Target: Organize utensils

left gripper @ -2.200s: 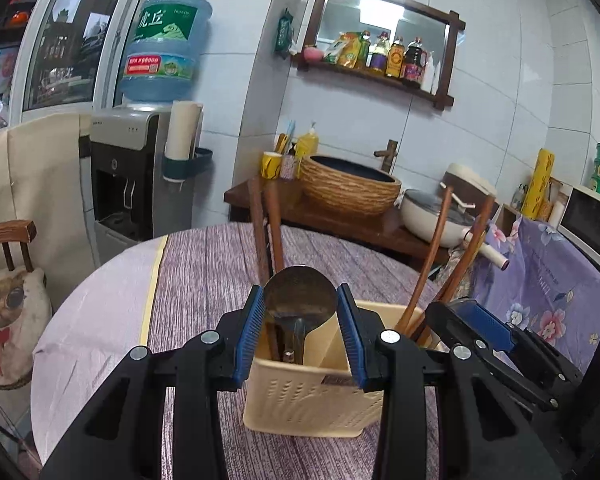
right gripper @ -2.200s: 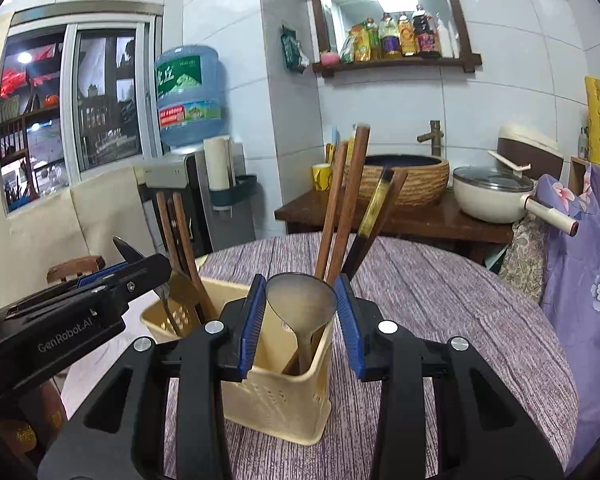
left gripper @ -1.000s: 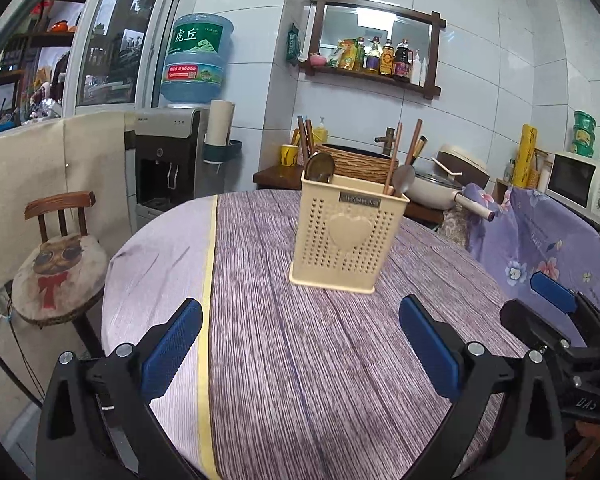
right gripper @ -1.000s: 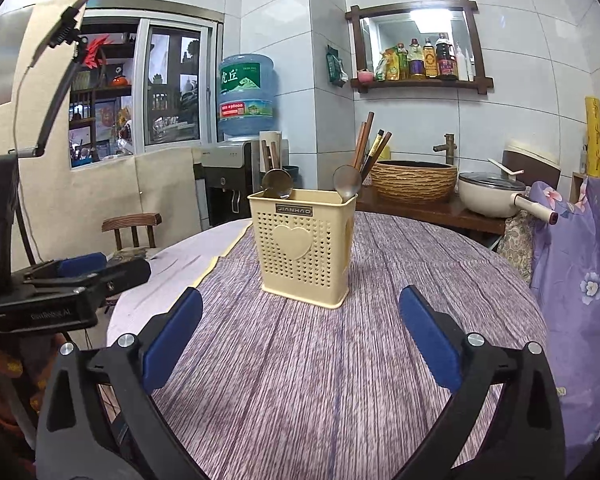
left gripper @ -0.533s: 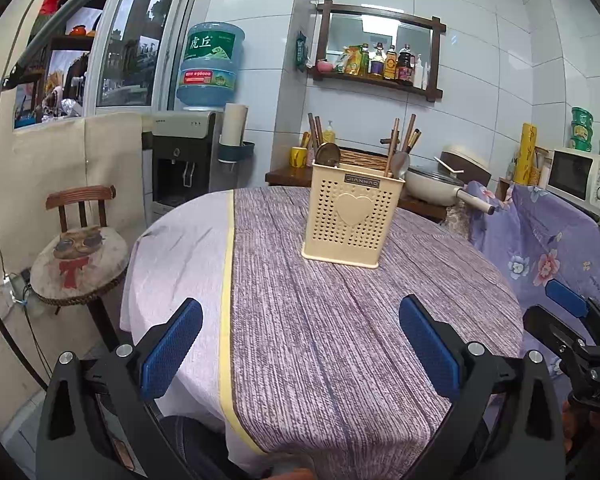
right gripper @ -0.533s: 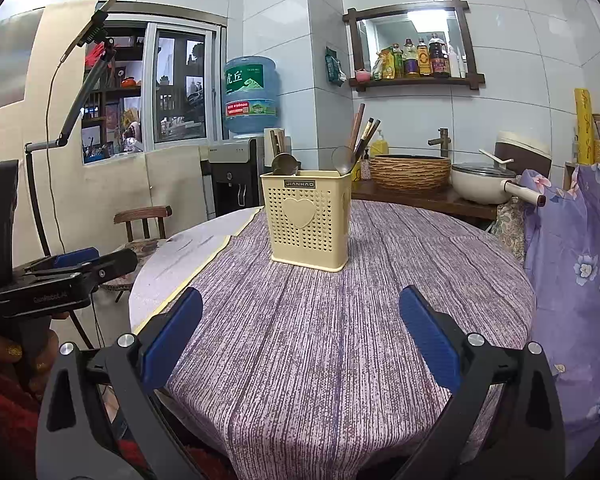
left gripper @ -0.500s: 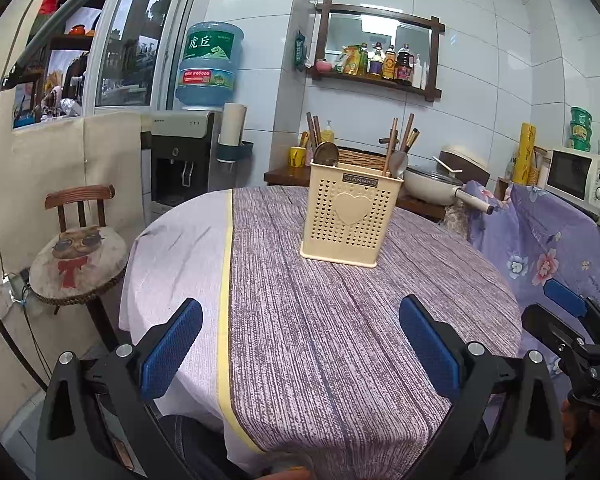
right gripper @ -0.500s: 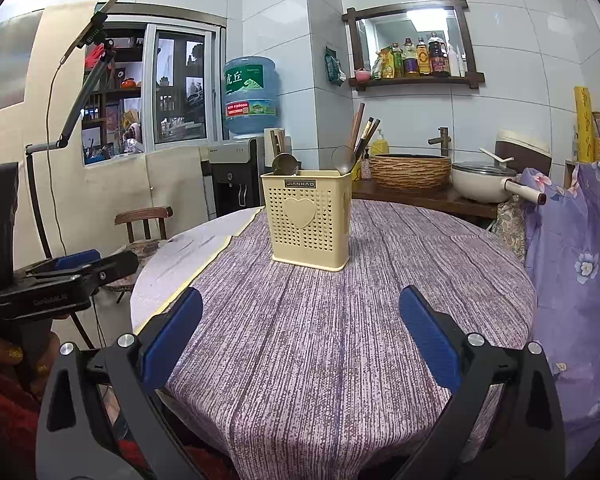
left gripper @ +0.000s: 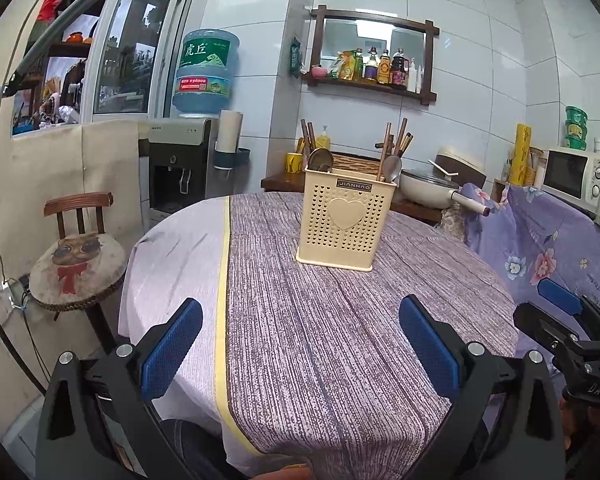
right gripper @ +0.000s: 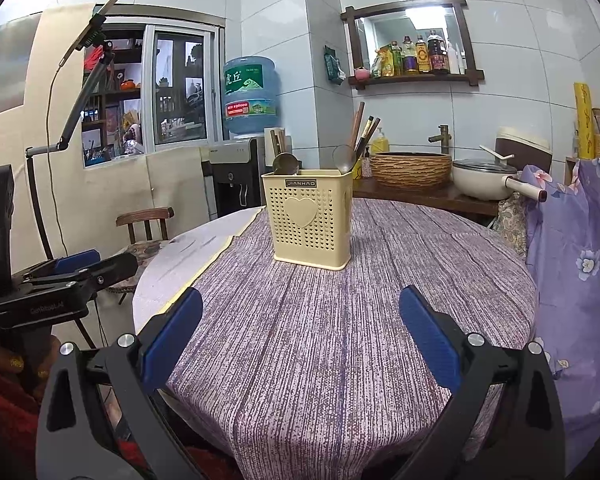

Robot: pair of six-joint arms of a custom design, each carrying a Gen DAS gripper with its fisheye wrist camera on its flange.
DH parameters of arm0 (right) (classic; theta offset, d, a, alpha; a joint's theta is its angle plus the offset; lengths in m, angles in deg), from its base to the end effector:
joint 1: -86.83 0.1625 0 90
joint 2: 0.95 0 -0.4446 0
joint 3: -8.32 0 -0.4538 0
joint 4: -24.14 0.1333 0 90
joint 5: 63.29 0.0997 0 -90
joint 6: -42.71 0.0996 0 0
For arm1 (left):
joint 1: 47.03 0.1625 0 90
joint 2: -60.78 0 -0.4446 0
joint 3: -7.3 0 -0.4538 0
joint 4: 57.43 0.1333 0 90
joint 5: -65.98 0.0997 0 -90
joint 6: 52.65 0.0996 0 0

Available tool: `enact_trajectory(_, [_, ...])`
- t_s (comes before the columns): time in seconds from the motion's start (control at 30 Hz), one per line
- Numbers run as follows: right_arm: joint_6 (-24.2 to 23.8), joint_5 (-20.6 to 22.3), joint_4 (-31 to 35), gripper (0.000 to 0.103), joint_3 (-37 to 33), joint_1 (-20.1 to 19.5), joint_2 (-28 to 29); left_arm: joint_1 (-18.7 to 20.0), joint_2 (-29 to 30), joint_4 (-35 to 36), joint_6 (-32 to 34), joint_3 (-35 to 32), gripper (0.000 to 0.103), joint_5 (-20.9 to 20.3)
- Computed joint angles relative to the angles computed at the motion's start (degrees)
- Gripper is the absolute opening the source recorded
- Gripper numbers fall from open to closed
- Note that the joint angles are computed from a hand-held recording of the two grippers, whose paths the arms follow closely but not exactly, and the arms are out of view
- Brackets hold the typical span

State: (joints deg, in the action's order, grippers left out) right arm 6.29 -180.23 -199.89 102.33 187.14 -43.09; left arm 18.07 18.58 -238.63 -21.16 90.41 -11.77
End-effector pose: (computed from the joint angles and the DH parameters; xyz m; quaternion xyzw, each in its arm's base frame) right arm 0.2141 -0.6842 0.1905 0.1502 -0.7336 0.5829 0.3154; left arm -0.2013 -0.8005 0.1785 0.3853 0.8147 -0.4162 0.1207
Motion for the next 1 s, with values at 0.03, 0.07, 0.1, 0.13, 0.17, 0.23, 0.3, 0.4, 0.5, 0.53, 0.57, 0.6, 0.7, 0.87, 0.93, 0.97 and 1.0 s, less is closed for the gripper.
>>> enact_trajectory(0.03, [0.0,0.02,-0.1,0.097,-0.04,0.0,0.06,-0.02,0.01,0.04,-0.08,-0.02,0.098,0.13])
enact_trajectory(0.07, [-0.02,0.1,-0.2,0.097,-0.02,-0.02,0.07,0.01,0.03,0.09,-0.1,-0.09,0.098,0.22])
enact_trajectory(0.1, [-0.04,0.1,-0.2,0.097,-0.03,-0.01,0.08,0.02,0.04,0.05,-0.15,-0.11,0.098,0.25])
enact_trajectory(0.13, [-0.02,0.09,-0.18,0.097,-0.03,-0.05,0.11,-0.01,0.07,0.0,-0.23,-0.13,0.098,0.28])
enact_trajectory(0.17, [0.0,0.06,-0.15,0.097,0.01,-0.01,0.07,0.03,0.04,0.0,-0.31,-0.11,0.098,0.18])
enact_trajectory(0.23, [-0.08,0.17,-0.38,0.097,0.07,-0.04,0.1,0.11,0.07,-0.35,-0.31,0.04,0.098,-0.18])
enact_trajectory(0.3, [-0.28,0.36,-0.99,0.097,0.11,-0.13,0.26,0.18,0.26,-1.18,0.04,0.22,0.098,-0.4])
enact_trajectory(0.4, [0.4,0.09,-0.33,0.097,0.32,-0.32,0.14,0.13,0.35,-0.97,0.61,0.37,0.098,-0.01])
enact_trajectory(0.5, [0.93,-0.07,-0.09,0.097,0.44,-0.45,0.09,0.06,0.38,-1.19,0.72,0.48,0.098,0.05])
enact_trajectory(0.53, [1.01,-0.09,-0.05,0.097,0.44,-0.46,0.09,0.07,0.38,-1.14,0.63,0.5,0.098,0.06])
enact_trajectory(0.57, [1.05,-0.08,0.06,0.097,0.33,-0.45,0.08,0.08,0.35,-1.23,0.55,0.59,0.098,0.03])
enact_trajectory(0.6, [1.04,0.03,0.1,0.097,0.39,-0.49,0.02,0.1,0.36,-1.28,0.57,0.58,0.098,-0.05])
enact_trajectory(0.7, [0.95,0.02,0.36,0.097,0.24,-0.49,0.14,0.03,0.4,-1.31,0.62,0.61,0.098,0.1])
enact_trajectory(0.87, [1.01,0.03,0.78,0.097,0.07,-0.43,0.26,0.0,0.42,-1.51,0.64,0.64,0.098,0.04])
enact_trajectory(0.93, [0.95,0.05,0.73,0.097,0.07,-0.44,0.28,-0.02,0.43,-1.57,0.66,0.71,0.098,0.1])
enact_trajectory(0.97, [1.05,0.02,0.88,0.097,0.08,-0.45,0.26,-0.01,0.41,-1.4,0.61,0.7,0.098,0.06])
enact_trajectory(1.0, [1.12,-0.03,0.9,0.097,0.1,-0.44,0.25,-0.02,0.38,-1.27,0.55,0.69,0.098,0.06])
